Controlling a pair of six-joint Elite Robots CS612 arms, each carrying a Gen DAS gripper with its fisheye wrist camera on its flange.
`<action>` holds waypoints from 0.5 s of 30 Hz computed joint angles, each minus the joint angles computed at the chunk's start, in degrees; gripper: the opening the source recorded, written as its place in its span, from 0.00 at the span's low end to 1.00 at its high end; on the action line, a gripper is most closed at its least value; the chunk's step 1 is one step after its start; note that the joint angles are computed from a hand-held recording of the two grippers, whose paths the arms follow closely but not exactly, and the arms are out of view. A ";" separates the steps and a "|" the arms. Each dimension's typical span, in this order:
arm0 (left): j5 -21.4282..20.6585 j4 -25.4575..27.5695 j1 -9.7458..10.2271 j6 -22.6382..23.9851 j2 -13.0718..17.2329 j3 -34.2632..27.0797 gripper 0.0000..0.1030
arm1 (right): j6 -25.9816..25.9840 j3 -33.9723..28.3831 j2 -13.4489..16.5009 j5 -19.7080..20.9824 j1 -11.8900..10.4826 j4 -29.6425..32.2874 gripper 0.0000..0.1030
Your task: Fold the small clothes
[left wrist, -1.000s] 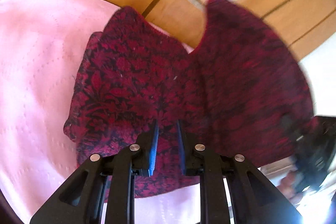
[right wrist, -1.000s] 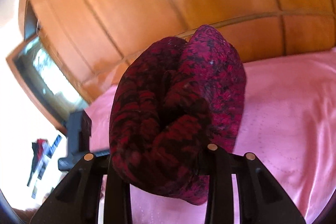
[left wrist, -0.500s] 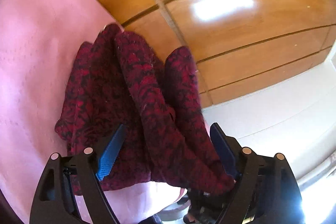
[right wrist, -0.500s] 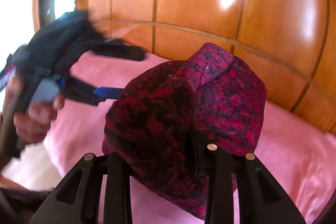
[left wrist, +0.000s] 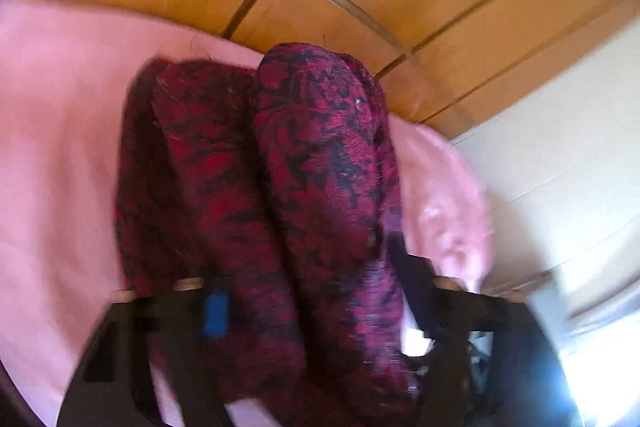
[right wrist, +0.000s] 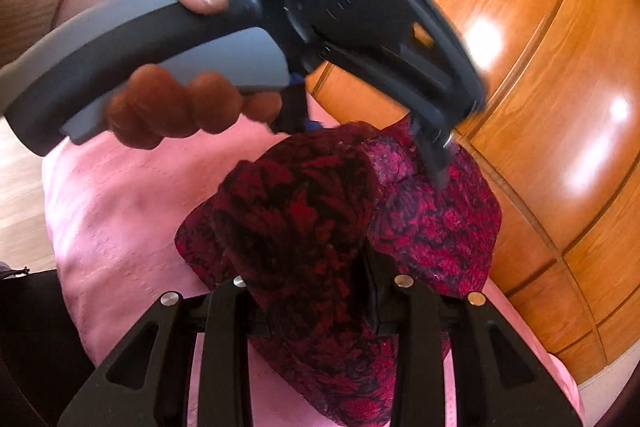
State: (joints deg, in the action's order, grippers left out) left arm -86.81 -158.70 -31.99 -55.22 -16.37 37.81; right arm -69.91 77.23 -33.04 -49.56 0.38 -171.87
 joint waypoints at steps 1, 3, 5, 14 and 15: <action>1.39 2.34 -0.31 1.72 0.15 -1.03 0.38 | 0.13 0.84 -0.35 0.26 -0.24 -0.15 0.29; 4.02 4.27 -0.88 3.59 0.61 -2.55 0.33 | 1.19 2.39 -1.24 0.89 -0.48 -0.14 0.29; 6.17 5.46 -1.39 4.84 0.64 -2.94 0.32 | 0.02 1.79 -1.80 2.05 -0.99 4.56 0.31; 10.85 -1.91 -1.47 5.29 -5.07 8.63 0.31 | 2.68 -15.49 -0.08 11.91 -6.01 53.01 0.73; 11.05 -2.21 -1.45 4.94 -5.41 9.57 0.31 | 5.18 -17.49 0.85 11.86 -6.20 52.71 0.73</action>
State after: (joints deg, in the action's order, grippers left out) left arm -75.76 -160.91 -33.44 -50.28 -21.79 47.38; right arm -64.72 59.74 -32.19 -37.70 -5.81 -119.16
